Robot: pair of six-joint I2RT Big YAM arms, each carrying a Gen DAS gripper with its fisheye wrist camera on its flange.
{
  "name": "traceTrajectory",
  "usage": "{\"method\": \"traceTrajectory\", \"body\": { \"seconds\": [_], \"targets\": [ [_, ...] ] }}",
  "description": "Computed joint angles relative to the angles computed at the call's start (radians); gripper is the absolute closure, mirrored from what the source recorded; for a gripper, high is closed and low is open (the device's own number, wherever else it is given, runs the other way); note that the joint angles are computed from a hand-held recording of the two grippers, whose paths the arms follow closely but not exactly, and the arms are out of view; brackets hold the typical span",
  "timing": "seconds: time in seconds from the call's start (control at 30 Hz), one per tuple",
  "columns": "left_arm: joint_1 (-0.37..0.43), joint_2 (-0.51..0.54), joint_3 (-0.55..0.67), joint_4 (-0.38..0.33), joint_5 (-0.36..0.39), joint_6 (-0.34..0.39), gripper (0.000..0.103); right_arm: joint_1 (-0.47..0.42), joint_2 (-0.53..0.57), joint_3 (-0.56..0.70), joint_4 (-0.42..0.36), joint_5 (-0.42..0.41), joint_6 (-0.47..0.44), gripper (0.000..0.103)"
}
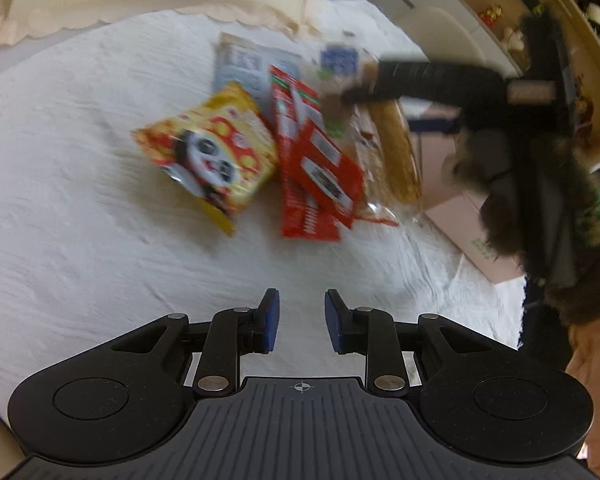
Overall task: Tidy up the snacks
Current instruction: 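Grasp the wrapped rectangular pastry bar with the left gripper while the right moves to the bread bun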
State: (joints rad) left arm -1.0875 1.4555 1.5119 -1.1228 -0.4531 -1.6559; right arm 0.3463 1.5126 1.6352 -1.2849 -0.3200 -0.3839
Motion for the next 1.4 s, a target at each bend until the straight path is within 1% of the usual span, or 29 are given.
{"method": "traceTrajectory", "body": {
  "seconds": [0.03,0.07,0.1,0.2,0.23,0.3,0.33,0.4,0.43,0.53,0.6,0.67,0.73,0.8,0.9,0.93,0.97,1.03,1.07,1.1,1.13,1.17,1.2,1.23,1.3,1.33,1.4],
  "targets": [
    [0.000,-0.021,-0.026,0.012,-0.010,-0.008,0.075,0.013,-0.015,-0.025,0.015,0.030,0.021,0.009],
    [0.003,-0.036,-0.043,0.021,-0.016,-0.011,0.075,0.016,-0.036,-0.049,0.016,0.032,0.027,0.009],
    [0.007,-0.054,-0.065,0.033,-0.022,-0.013,0.075,0.017,-0.046,-0.056,-0.009,0.015,0.031,0.009],
    [0.023,-0.094,-0.106,0.059,-0.034,0.004,0.075,-0.008,-0.071,-0.067,-0.125,-0.098,0.022,0.009],
    [0.028,-0.104,-0.114,0.062,-0.039,0.013,0.075,-0.023,-0.076,-0.069,-0.171,-0.142,0.016,0.009],
    [0.038,-0.115,-0.118,0.062,-0.044,0.023,0.075,-0.054,-0.079,-0.077,-0.235,-0.202,0.020,0.009],
    [0.044,-0.118,-0.118,0.061,-0.043,0.027,0.075,-0.071,-0.090,-0.093,-0.236,-0.211,0.033,0.009],
    [0.055,-0.119,-0.113,0.065,-0.041,0.042,0.075,-0.094,-0.133,-0.151,-0.183,-0.158,0.060,0.009],
    [0.062,-0.118,-0.109,0.071,-0.036,0.057,0.075,-0.111,-0.157,-0.175,-0.171,-0.149,0.050,0.009],
    [0.078,-0.098,-0.082,0.085,-0.018,0.109,0.075,-0.204,-0.219,-0.233,-0.190,-0.197,-0.071,0.009],
    [0.089,-0.083,-0.066,0.095,-0.008,0.129,0.075,-0.261,-0.240,-0.250,-0.183,-0.182,-0.149,0.009],
    [0.096,-0.065,-0.046,0.096,-0.001,0.140,0.075,-0.299,-0.251,-0.260,-0.127,-0.135,-0.192,0.009],
    [0.096,-0.043,-0.020,0.087,0.011,0.146,0.075,-0.311,-0.237,-0.250,-0.059,-0.101,-0.189,0.009],
    [0.093,-0.019,0.010,0.072,0.026,0.152,0.075,-0.322,-0.177,-0.198,-0.065,-0.131,-0.164,0.009],
    [0.088,0.021,0.060,0.034,0.045,0.171,0.074,-0.305,-0.125,-0.159,-0.018,-0.143,-0.068,0.009],
    [0.087,0.033,0.076,0.017,0.047,0.173,0.074,-0.295,-0.118,-0.150,-0.017,-0.145,-0.045,0.009],
    [0.086,0.044,0.092,-0.004,0.042,0.171,0.074,-0.287,-0.112,-0.139,-0.036,-0.169,-0.043,0.009],
    [0.083,0.070,0.127,-0.053,0.024,0.149,0.074,-0.281,-0.123,-0.155,-0.072,-0.234,-0.066,0.009],
    [0.083,0.078,0.136,-0.062,0.021,0.141,0.074,-0.275,-0.133,-0.170,-0.084,-0.242,-0.080,0.009],
    [0.084,0.086,0.145,-0.065,0.022,0.137,0.074,-0.267,-0.153,-0.196,-0.081,-0.219,-0.093,0.009],
    [0.085,0.096,0.156,-0.070,0.025,0.139,0.074,-0.254,-0.186,-0.234,-0.052,-0.160,-0.101,0.009],
    [0.086,0.111,0.174,-0.078,0.029,0.150,0.074,-0.245,-0.230,-0.283,-0.003,-0.092,-0.105,0.009],
    [0.087,0.127,0.195,-0.088,0.032,0.163,0.074,-0.256,-0.269,-0.323,0.038,-0.075,-0.113,0.009],
    [0.089,0.150,0.221,-0.100,0.033,0.181,0.074,-0.279,-0.298,-0.346,0.053,-0.067,-0.122,0.009],
    [0.097,0.203,0.283,-0.139,0.034,0.219,0.074,-0.334,-0.346,-0.382,0.054,-0.051,-0.132,0.009],
    [0.103,0.237,0.321,-0.168,0.038,0.240,0.074,-0.367,-0.360,-0.392,0.035,-0.059,-0.148,0.009],
    [0.110,0.316,0.418,-0.259,0.043,0.276,0.074,-0.414,-0.377,-0.408,-0.002,-0.071,-0.188,0.009]
  ]
}}
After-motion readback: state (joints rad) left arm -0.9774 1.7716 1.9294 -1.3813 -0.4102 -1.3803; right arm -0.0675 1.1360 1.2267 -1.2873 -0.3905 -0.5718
